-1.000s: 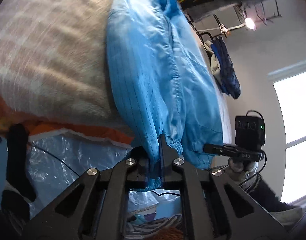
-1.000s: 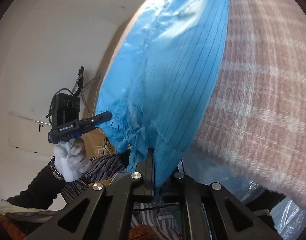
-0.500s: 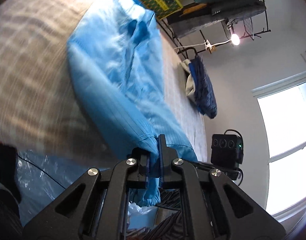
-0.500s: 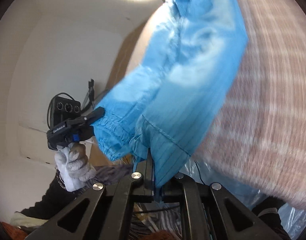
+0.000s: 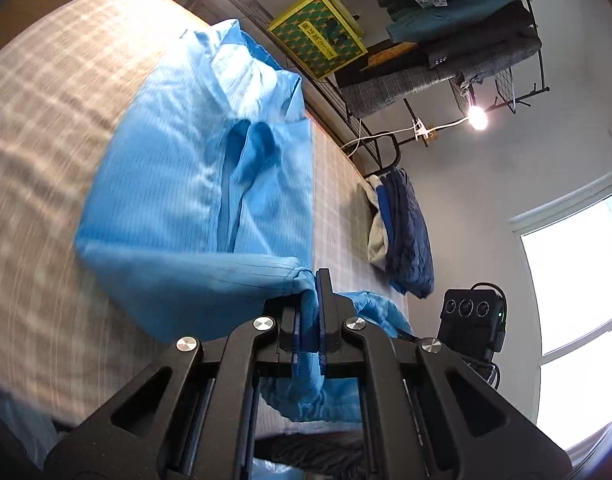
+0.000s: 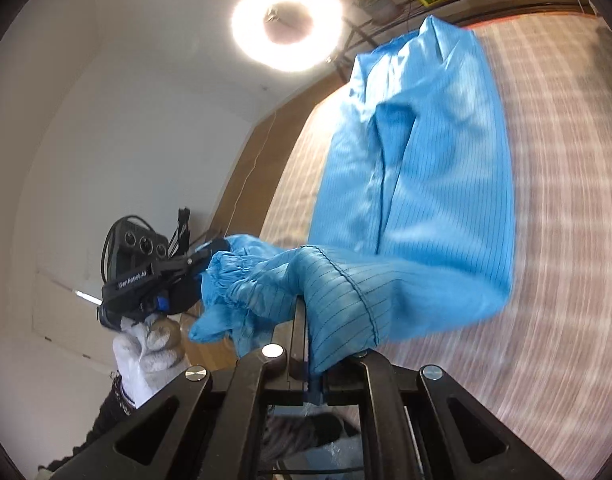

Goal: Fold large clothes
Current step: 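Lift the hem with both tools and fold it toward the collar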

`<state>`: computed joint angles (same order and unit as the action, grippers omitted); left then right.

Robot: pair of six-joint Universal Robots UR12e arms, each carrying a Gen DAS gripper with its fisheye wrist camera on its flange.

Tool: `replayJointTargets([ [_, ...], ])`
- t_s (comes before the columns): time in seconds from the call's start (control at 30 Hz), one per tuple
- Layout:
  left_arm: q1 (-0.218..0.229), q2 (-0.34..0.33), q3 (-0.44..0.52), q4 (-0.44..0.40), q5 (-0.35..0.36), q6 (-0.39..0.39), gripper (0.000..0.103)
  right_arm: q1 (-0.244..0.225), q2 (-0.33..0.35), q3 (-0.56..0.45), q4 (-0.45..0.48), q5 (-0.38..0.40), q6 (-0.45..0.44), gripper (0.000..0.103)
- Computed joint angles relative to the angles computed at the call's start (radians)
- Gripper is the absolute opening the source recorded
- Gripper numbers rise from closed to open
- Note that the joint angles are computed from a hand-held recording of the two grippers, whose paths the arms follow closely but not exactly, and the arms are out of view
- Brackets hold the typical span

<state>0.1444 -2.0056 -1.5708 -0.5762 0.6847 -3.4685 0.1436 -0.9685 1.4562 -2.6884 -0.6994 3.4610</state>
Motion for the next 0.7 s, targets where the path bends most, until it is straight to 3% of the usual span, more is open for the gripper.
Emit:
replayJointTargets([
  [0.23, -0.014, -0.132, 0.137, 0.029, 0.063, -0.125, 0.004, -0.013, 0.120, -0.168, 0.043, -0.036, 0.091, 0.001],
  [0.4, -0.020, -0.199, 0.197, 0.027, 0.112, -0.174, 0.004, -0.017, 0.197, -0.263, 0.088, -0.054, 0.155, 0.001],
  [0.63, -0.026, -0.242, 0.220, 0.035, 0.161, -0.202, 0.004, -0.017, 0.258, -0.344, 0.139, -0.060, 0.180, 0.005],
  [0.7, -0.026, -0.243, 0.222, 0.038, 0.173, -0.201, 0.004, -0.015, 0.263, -0.357, 0.156, -0.069, 0.167, 0.014],
])
